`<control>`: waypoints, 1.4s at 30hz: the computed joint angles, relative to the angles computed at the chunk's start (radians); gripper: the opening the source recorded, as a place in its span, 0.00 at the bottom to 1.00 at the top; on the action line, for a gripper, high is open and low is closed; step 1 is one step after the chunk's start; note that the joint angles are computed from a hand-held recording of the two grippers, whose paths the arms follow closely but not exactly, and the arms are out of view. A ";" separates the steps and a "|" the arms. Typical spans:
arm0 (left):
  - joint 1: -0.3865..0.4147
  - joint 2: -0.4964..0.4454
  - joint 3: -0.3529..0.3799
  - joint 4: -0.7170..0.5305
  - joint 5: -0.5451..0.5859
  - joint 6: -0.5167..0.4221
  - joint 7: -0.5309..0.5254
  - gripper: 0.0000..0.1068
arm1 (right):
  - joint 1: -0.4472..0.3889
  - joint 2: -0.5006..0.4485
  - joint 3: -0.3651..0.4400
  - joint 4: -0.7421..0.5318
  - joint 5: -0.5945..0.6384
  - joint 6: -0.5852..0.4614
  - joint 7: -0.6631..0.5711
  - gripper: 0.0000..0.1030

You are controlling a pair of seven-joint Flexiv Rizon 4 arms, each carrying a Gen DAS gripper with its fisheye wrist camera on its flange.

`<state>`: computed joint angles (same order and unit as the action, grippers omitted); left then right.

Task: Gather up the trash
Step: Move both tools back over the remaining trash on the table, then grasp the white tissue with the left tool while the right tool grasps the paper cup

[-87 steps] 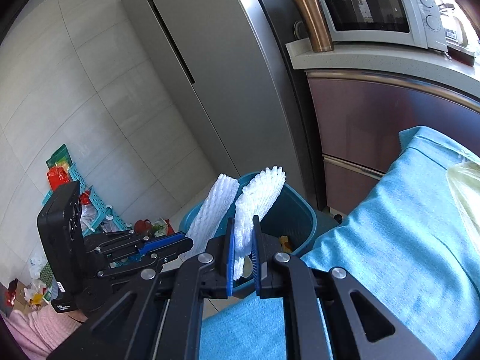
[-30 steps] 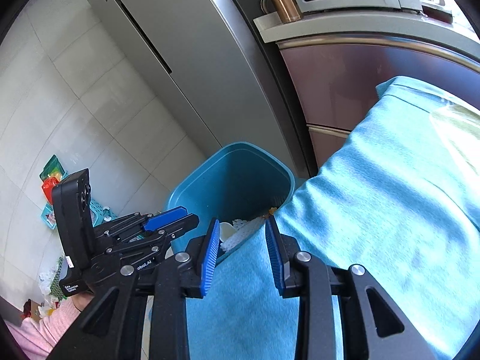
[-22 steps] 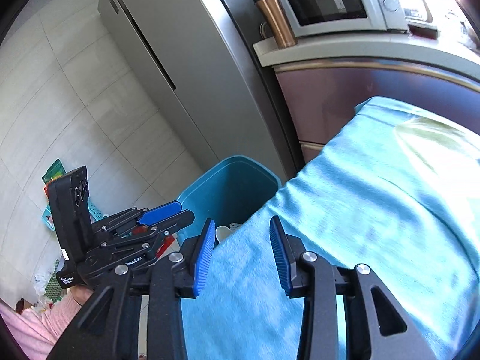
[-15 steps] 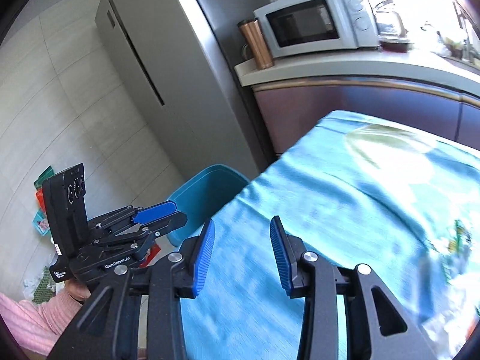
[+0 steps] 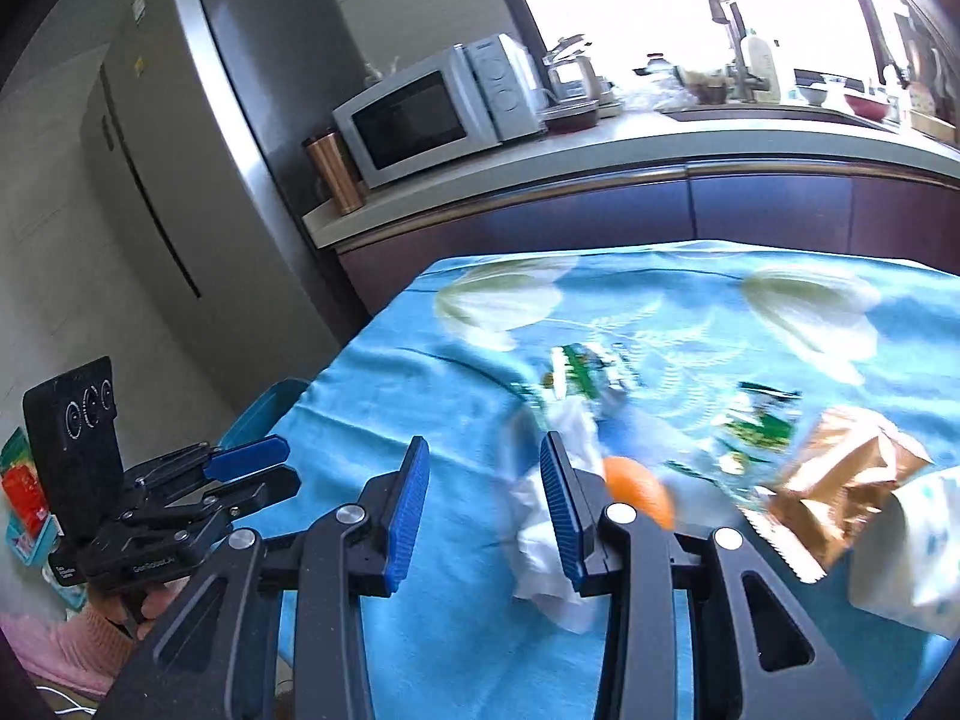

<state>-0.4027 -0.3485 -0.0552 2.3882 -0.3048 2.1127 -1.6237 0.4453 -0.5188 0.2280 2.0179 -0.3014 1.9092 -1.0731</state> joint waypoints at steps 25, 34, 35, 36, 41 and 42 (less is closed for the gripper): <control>-0.127 -0.202 0.041 -0.380 0.019 -0.311 0.014 0.47 | -0.277 0.004 0.004 0.210 0.130 0.207 0.104 0.42; 0.036 -0.199 -0.114 -0.349 0.084 -0.320 -0.048 0.13 | -0.339 -0.019 0.013 0.233 -0.087 0.287 0.208 0.16; 0.029 -0.196 -0.106 -0.348 0.087 -0.318 -0.055 0.11 | -0.336 -0.015 0.007 0.238 -0.096 0.294 0.209 0.14; 0.028 -0.193 -0.103 -0.345 0.091 -0.311 -0.060 0.10 | -0.327 -0.008 -0.001 0.244 -0.097 0.300 0.206 0.14; 0.045 -0.167 -0.115 -0.317 0.121 -0.286 -0.076 0.08 | -0.311 0.024 -0.020 0.266 -0.118 0.318 0.196 0.05; 0.045 -0.160 -0.115 -0.310 0.126 -0.282 -0.078 0.08 | -0.303 0.032 -0.025 0.271 -0.115 0.318 0.190 0.04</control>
